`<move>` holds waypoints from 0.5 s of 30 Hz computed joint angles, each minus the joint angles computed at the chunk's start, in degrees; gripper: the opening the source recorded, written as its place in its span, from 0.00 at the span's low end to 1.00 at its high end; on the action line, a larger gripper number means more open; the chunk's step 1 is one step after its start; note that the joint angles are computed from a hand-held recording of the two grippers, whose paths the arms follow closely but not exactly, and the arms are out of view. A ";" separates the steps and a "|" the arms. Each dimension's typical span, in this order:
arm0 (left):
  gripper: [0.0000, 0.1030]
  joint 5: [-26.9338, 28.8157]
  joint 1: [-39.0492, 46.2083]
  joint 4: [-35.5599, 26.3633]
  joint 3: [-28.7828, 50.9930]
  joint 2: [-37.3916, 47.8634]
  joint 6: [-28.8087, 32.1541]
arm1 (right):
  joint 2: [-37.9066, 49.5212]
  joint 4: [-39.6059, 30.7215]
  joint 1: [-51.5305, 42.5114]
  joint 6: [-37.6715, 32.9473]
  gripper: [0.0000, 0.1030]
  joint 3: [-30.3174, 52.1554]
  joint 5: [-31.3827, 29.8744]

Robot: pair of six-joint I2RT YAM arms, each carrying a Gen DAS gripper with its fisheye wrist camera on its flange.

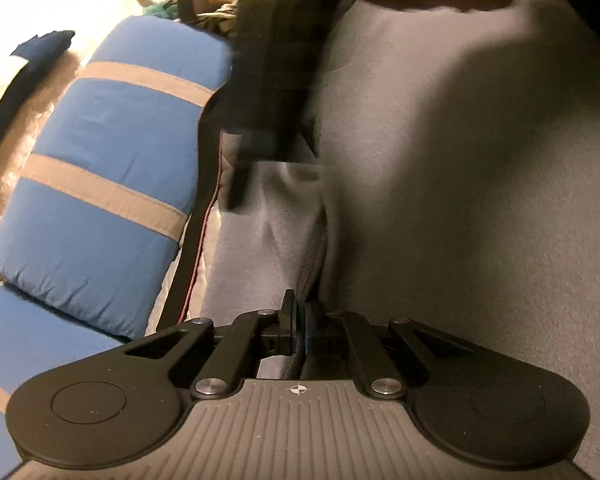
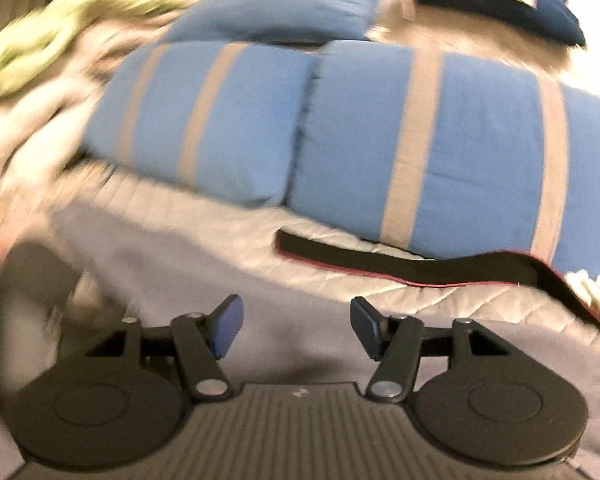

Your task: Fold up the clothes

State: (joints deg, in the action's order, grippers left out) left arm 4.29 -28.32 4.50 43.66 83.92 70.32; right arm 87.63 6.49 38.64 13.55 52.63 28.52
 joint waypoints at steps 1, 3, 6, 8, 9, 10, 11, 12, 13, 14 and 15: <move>0.03 -0.58 -0.36 0.64 -0.46 0.09 0.33 | 2.58 -1.23 -1.19 0.99 0.68 2.92 -1.41; 0.03 -1.62 -0.98 2.00 -1.43 0.14 0.62 | 7.75 -4.11 -3.33 2.97 0.68 9.17 -4.07; 0.03 -2.07 -1.23 2.72 -2.00 0.01 0.69 | 15.89 -9.85 -5.99 5.28 0.64 19.56 -6.88; 0.03 -2.21 -1.30 3.00 -2.27 -0.10 0.72 | 21.14 -15.65 -7.25 7.97 0.63 26.99 -7.91; 0.03 -2.28 -1.34 3.14 -2.40 -0.16 0.74 | 23.94 -18.54 -8.03 9.20 0.62 30.87 -9.03; 0.03 -2.35 -1.38 3.28 -2.53 -0.21 0.75 | 27.00 -22.07 -8.81 10.30 0.61 35.12 -10.47; 0.03 -2.42 -1.42 3.42 -2.66 -0.27 0.77 | 30.01 -25.56 -9.45 11.16 0.59 39.33 -11.72; 0.03 -2.49 -1.45 3.56 -2.79 -0.32 0.78 | 32.39 -28.40 -9.66 11.32 0.57 42.50 -12.26; 0.03 -2.56 -1.49 3.70 -2.92 -0.37 0.80 | 34.41 -30.72 -9.75 11.40 0.56 45.25 -12.56; 0.03 -2.56 -1.50 3.78 -3.01 -0.41 0.82 | 34.74 -30.71 -9.43 11.22 0.39 45.75 -11.98; 0.03 -2.48 -1.46 3.79 -3.04 -0.42 0.84 | 35.07 -30.71 -9.12 11.04 0.03 46.26 -11.41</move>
